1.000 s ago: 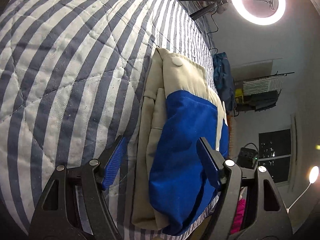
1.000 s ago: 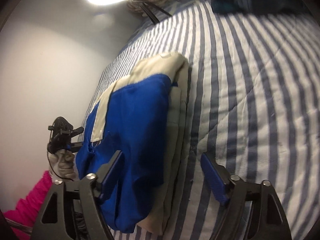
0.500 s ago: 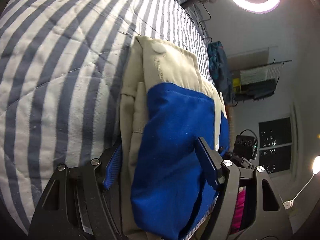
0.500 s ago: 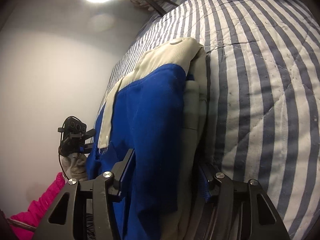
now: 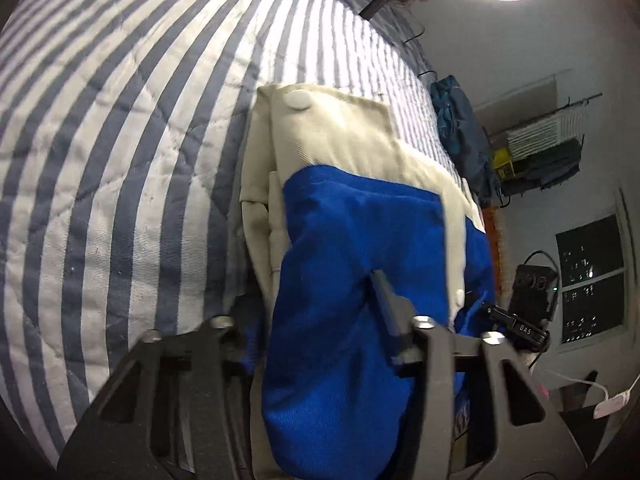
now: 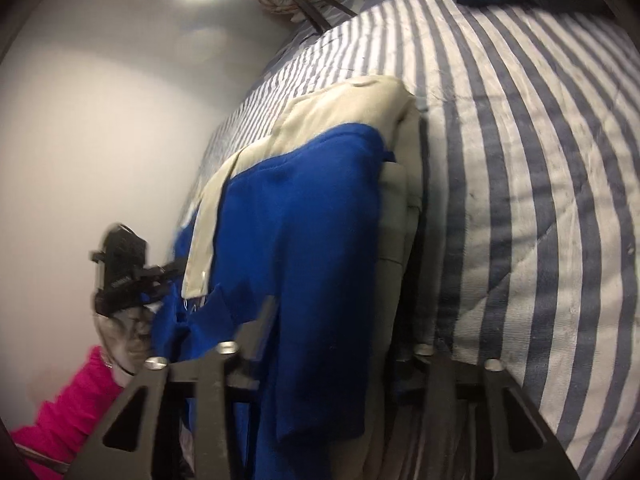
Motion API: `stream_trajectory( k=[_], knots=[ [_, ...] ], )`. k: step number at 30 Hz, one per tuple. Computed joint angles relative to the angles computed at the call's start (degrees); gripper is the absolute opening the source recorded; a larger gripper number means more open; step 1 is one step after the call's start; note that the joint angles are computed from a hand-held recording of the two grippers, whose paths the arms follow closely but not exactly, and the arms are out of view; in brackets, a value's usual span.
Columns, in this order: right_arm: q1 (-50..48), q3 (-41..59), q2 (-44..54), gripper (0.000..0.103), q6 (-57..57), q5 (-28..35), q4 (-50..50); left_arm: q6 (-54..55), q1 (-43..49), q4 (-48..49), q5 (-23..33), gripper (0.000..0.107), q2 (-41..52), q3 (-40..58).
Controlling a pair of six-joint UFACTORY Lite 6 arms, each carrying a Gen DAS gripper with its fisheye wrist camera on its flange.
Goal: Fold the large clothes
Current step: 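Grasp the sides of the folded jacket bundle with both tools, then lift the folded jacket bundle with both tools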
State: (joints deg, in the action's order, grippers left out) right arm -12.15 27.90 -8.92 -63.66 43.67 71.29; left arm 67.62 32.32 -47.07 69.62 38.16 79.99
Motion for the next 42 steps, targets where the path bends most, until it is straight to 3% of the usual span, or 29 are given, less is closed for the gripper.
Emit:
stream_trajectory(
  k=[4, 10, 19, 26, 31, 37, 42],
  knots=[
    [6.2, 0.7, -8.4, 0.025, 12.3, -4.6, -8.3, 4.7, -0.5, -0.3, -3.2, 0.024, -9.0, -6.5],
    [14.5, 2.4, -16.0, 0.021, 30.9, -8.7, -22.7, 7.3, -0.1, -1.2, -3.7, 0.02, -17.7, -12.5],
    [17.9, 6.8, -23.8, 0.02, 47.3, -4.2, -40.6, 4.9, -6.6, -4.0, -4.0, 0.02, -26.9, -18.4],
    [4.4, 10.9, -27.1, 0.019, 38.0, 4.5, -40.3, 1.5, -13.6, -7.5, -3.4, 0.02, -29.4, -17.2],
    [-7.0, 17.2, -23.3, 0.019, 28.9, 8.7, -37.5, -1.7, -21.9, -11.1, -6.0, 0.02, -28.3, -12.8],
    [-17.5, 28.6, -12.1, 0.019, 19.4, 9.8, -34.8, -6.7, -33.5, -16.4, -10.4, 0.019, -19.5, 0.0],
    [-21.7, 42.2, 1.6, 0.019, 16.2, 8.4, -34.0, -12.8, -42.4, -17.9, -14.4, 0.019, -7.0, 18.0]
  ],
)
